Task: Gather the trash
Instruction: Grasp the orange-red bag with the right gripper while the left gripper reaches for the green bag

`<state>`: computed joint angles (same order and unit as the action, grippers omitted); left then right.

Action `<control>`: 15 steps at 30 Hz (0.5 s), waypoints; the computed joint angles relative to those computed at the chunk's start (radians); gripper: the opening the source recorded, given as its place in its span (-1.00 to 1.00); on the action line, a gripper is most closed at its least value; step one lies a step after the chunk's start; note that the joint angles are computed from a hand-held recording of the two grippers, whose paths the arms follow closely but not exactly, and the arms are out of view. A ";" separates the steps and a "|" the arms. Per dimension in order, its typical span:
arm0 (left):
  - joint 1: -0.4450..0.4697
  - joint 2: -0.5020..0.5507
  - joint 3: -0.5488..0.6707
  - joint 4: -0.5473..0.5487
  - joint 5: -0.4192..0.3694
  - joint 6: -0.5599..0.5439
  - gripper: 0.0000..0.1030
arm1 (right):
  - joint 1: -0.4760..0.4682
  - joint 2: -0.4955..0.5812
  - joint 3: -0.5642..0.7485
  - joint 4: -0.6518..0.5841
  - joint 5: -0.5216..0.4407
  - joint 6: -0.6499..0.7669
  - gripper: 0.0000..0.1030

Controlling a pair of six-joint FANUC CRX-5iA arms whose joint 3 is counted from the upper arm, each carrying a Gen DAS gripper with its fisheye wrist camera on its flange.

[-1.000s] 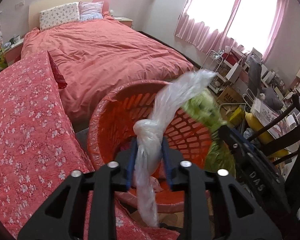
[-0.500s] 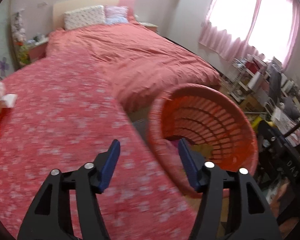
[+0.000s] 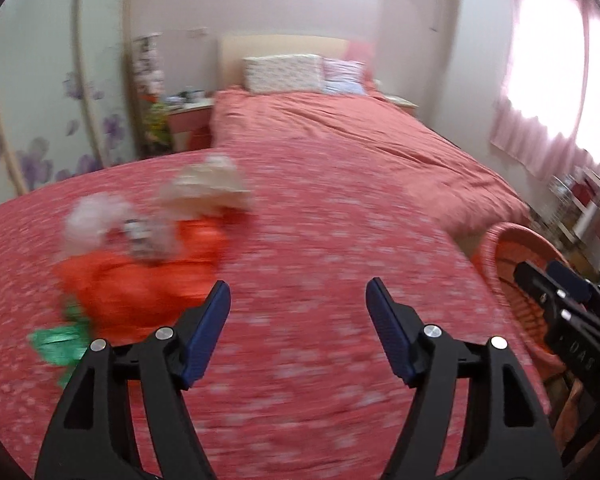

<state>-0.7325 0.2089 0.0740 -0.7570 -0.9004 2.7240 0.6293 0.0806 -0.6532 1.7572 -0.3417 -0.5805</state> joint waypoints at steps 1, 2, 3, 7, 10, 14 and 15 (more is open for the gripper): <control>0.005 -0.019 -0.018 -0.012 -0.014 0.019 0.36 | 0.019 0.019 0.022 -0.008 0.011 0.016 0.21; 0.008 -0.037 -0.038 -0.025 -0.028 0.043 0.36 | 0.037 0.041 0.048 -0.013 0.028 0.033 0.20; 0.015 -0.065 -0.069 -0.039 -0.040 0.070 0.36 | 0.060 0.075 0.088 -0.021 0.052 0.059 0.18; 0.051 -0.157 -0.163 -0.064 -0.081 0.140 0.36 | 0.148 0.170 0.203 -0.184 0.095 0.226 -0.04; 0.083 -0.212 -0.221 -0.064 -0.103 0.173 0.36 | 0.213 0.241 0.298 -0.349 0.093 0.374 -0.10; 0.122 -0.258 -0.270 -0.053 -0.111 0.191 0.36 | 0.286 0.326 0.434 -0.617 0.055 0.599 -0.15; 0.136 -0.274 -0.289 -0.048 -0.105 0.191 0.36 | 0.301 0.345 0.466 -0.670 0.035 0.644 -0.15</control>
